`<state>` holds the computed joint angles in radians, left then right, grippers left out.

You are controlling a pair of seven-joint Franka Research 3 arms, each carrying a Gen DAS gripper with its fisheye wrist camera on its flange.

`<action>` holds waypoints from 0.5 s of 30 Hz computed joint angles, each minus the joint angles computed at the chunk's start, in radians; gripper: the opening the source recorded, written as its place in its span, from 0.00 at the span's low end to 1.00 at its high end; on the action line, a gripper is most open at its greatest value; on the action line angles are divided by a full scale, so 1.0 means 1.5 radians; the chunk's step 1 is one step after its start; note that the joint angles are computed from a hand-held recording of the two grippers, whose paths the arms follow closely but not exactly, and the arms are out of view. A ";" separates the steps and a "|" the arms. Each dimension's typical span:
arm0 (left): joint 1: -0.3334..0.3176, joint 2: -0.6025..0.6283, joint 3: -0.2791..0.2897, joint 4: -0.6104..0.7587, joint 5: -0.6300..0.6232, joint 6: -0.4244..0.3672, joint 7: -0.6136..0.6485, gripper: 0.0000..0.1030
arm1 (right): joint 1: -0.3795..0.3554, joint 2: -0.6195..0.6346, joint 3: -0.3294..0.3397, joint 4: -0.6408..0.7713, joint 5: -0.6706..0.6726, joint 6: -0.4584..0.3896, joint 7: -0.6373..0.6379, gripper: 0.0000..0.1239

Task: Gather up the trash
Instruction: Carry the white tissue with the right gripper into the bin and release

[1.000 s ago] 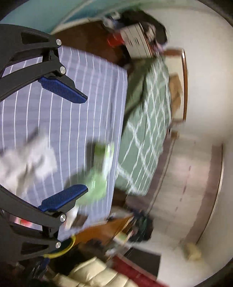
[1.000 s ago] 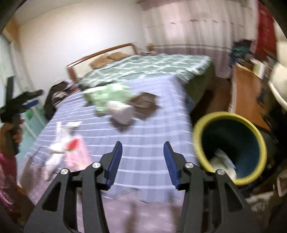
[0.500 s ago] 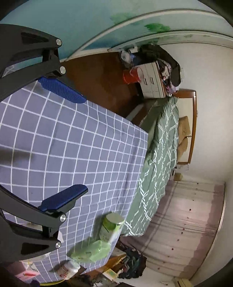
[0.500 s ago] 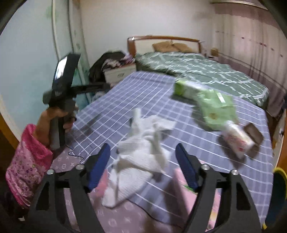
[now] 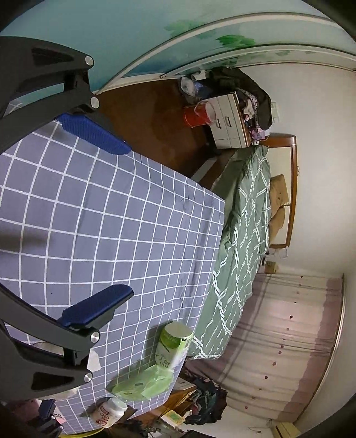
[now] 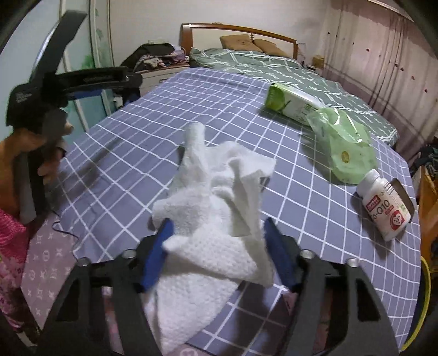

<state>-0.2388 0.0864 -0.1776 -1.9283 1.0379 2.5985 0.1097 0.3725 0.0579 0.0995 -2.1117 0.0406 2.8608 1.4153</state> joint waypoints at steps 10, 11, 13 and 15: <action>0.000 0.000 -0.001 0.001 -0.011 -0.006 0.013 0.92 | -0.003 0.034 0.017 0.059 0.030 -0.061 -0.058 0.24; 0.000 0.001 -0.001 0.002 -0.015 -0.006 0.016 0.92 | -0.014 0.038 0.028 0.072 0.075 -0.085 -0.087 0.17; 0.000 0.003 -0.001 0.004 -0.019 -0.006 0.020 0.92 | 0.000 0.039 0.012 0.072 0.066 -0.079 -0.079 0.06; -0.001 0.005 -0.001 0.006 -0.022 -0.006 0.023 0.92 | -0.009 0.037 0.017 0.076 0.125 -0.093 -0.111 0.04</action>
